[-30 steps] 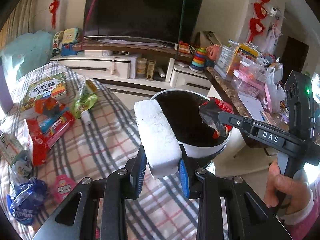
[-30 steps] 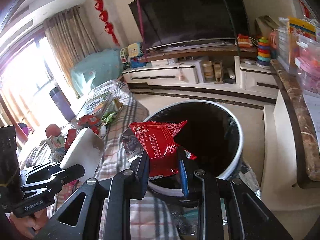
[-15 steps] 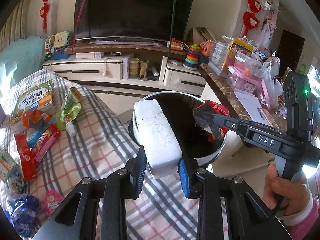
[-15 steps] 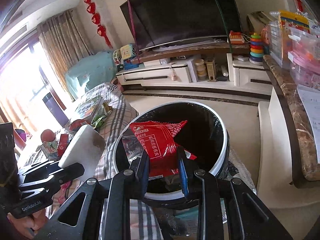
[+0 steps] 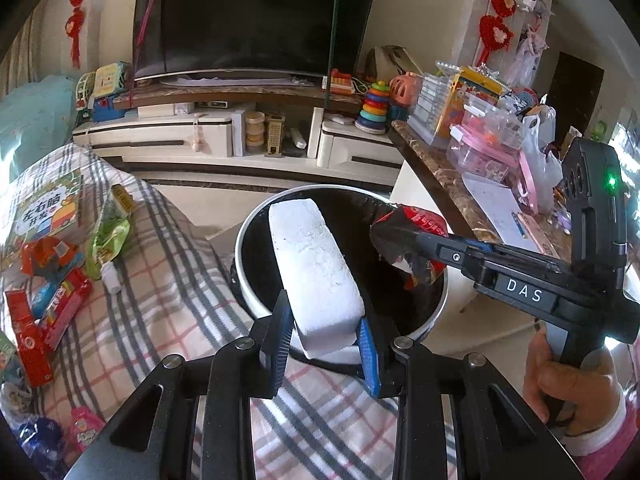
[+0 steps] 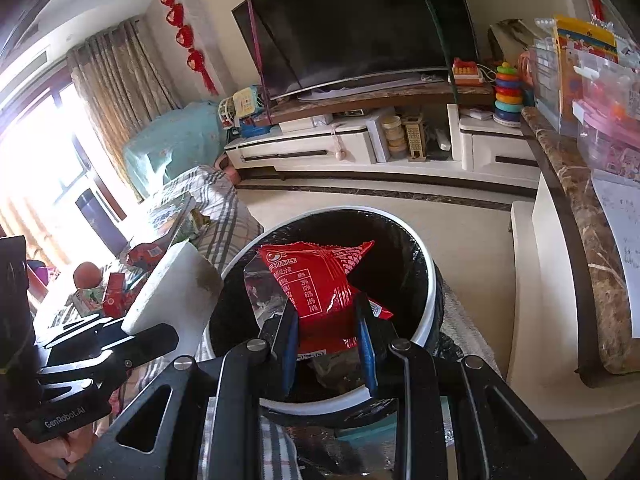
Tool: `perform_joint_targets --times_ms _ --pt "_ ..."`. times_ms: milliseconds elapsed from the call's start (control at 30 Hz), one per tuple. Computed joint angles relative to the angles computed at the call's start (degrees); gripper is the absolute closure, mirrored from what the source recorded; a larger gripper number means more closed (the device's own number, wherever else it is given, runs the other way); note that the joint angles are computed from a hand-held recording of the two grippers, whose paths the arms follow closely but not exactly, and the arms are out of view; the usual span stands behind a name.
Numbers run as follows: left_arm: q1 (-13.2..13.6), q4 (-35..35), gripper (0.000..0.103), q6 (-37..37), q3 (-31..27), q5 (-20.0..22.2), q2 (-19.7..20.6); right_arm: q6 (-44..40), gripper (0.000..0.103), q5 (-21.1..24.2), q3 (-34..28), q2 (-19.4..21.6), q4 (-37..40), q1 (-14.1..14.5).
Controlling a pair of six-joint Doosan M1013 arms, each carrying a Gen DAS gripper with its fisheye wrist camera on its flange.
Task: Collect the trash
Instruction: 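Carry the foam block and red chip bag over the bin and open both tools, then move both open tools from the bin back over the table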
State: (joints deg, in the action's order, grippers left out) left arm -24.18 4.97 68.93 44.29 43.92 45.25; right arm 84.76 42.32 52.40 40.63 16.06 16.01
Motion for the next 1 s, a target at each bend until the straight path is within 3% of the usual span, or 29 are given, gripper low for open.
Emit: perform_joint_targets --times_ms 300,367,433,533,667,833,1000 --pt "0.6 -2.5 0.064 0.4 -6.6 5.1 3.8 0.9 0.073 4.0 -3.7 2.4 -1.5 -0.4" --pt "0.8 -2.5 0.056 -0.3 -6.5 4.9 3.7 1.0 0.069 5.0 -4.4 2.8 -1.2 -0.5" --pt "0.8 -2.0 0.051 -1.1 -5.9 4.4 3.4 0.7 0.059 5.0 -4.5 2.9 -0.6 -0.6" --pt "0.8 -0.9 0.048 -2.6 -3.8 3.6 2.3 0.3 0.049 4.4 -4.1 2.6 0.2 -0.6" --pt "0.5 1.6 0.043 -6.0 1.3 0.9 -0.4 0.2 0.045 3.5 -3.0 1.9 0.9 -0.4" --pt "0.1 4.6 0.035 -11.6 8.3 -1.7 -4.3 -0.9 0.020 0.7 0.0 0.1 2.5 0.2" --pt "-0.5 8.7 0.031 -17.6 15.2 -4.3 -8.3 -1.9 0.009 -2.5 3.3 -1.9 3.6 1.2"
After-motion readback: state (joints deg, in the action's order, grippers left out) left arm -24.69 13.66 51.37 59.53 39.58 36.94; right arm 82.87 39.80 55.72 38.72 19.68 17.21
